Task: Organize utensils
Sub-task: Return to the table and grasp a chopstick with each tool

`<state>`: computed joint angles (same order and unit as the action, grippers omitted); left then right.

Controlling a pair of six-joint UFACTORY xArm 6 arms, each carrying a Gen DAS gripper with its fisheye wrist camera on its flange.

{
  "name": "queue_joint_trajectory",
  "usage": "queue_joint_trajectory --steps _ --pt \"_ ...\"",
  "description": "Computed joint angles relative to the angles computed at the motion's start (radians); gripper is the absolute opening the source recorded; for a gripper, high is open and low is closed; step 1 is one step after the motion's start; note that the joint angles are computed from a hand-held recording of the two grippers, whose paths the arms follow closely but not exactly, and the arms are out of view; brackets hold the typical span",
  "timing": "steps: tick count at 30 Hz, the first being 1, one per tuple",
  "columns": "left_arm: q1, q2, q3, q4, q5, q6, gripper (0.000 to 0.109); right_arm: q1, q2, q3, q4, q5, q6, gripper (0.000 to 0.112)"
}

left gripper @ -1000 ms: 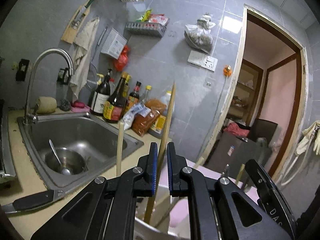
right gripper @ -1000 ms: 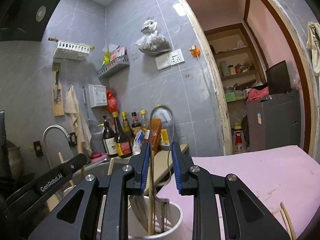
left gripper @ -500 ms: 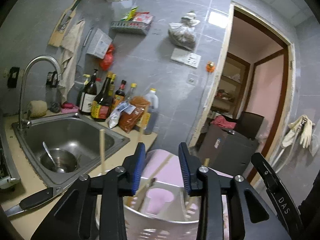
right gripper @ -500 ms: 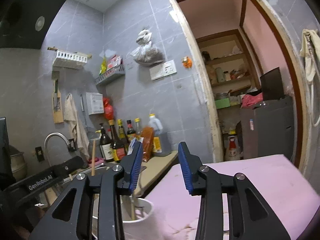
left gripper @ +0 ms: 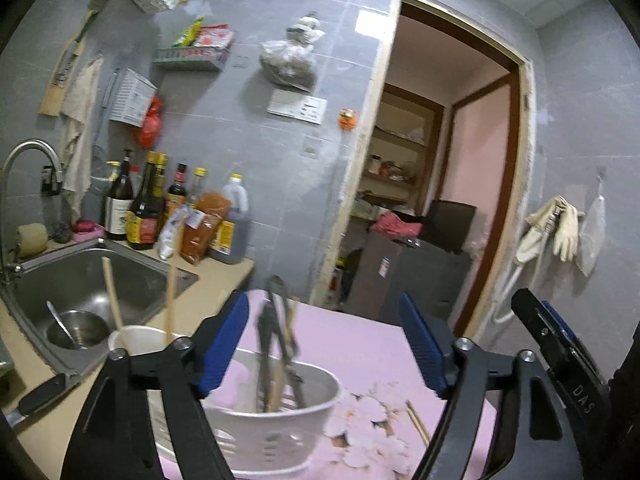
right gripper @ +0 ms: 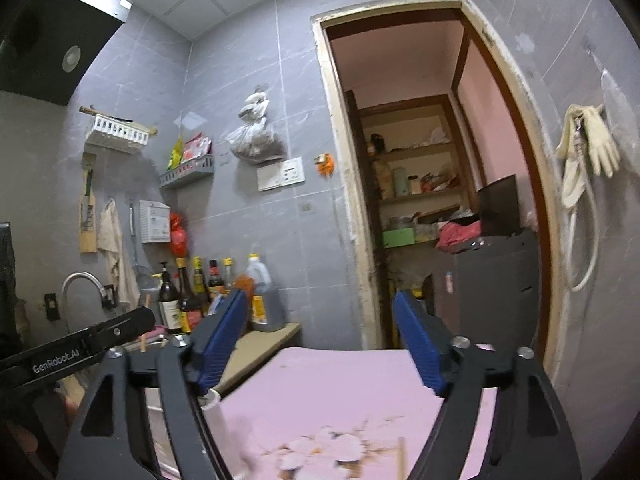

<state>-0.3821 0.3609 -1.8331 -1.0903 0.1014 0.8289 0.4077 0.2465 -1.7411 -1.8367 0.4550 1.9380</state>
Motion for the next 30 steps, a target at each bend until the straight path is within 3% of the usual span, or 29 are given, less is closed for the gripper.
queue_joint_trajectory --steps 3,6,7,8,9,11,18,26,30 --pt "-0.011 -0.003 0.009 0.047 0.028 -0.032 0.075 -0.005 -0.056 0.070 0.007 0.022 -0.024 0.084" --pt "-0.017 -0.008 0.022 0.087 0.063 -0.056 0.077 -0.011 -0.112 0.141 0.010 0.051 -0.029 0.097" --pt "-0.019 -0.010 0.027 0.090 0.071 -0.054 0.085 -0.013 -0.129 0.162 0.008 0.059 -0.030 0.103" --pt "-0.023 -0.014 0.035 0.084 0.074 -0.043 0.096 -0.015 -0.147 0.186 0.004 0.069 -0.031 0.103" --pt "-0.030 -0.021 0.048 0.053 0.069 -0.010 0.098 -0.017 -0.162 0.205 0.001 0.073 -0.035 0.103" --pt "-0.044 -0.036 0.071 0.000 0.064 0.053 0.099 -0.025 -0.190 0.243 0.026 0.079 -0.073 0.103" --pt "-0.061 -0.051 0.128 0.156 0.133 -0.024 0.099 -0.058 -0.260 0.356 0.163 0.071 -0.208 0.103" --pt "-0.069 -0.036 0.163 0.463 0.231 -0.239 0.099 -0.082 -0.278 0.433 0.524 0.054 -0.559 0.103" --pt "-0.060 -0.008 0.144 0.634 0.311 -0.390 0.099 -0.085 -0.249 0.435 0.799 0.067 -0.812 0.100"
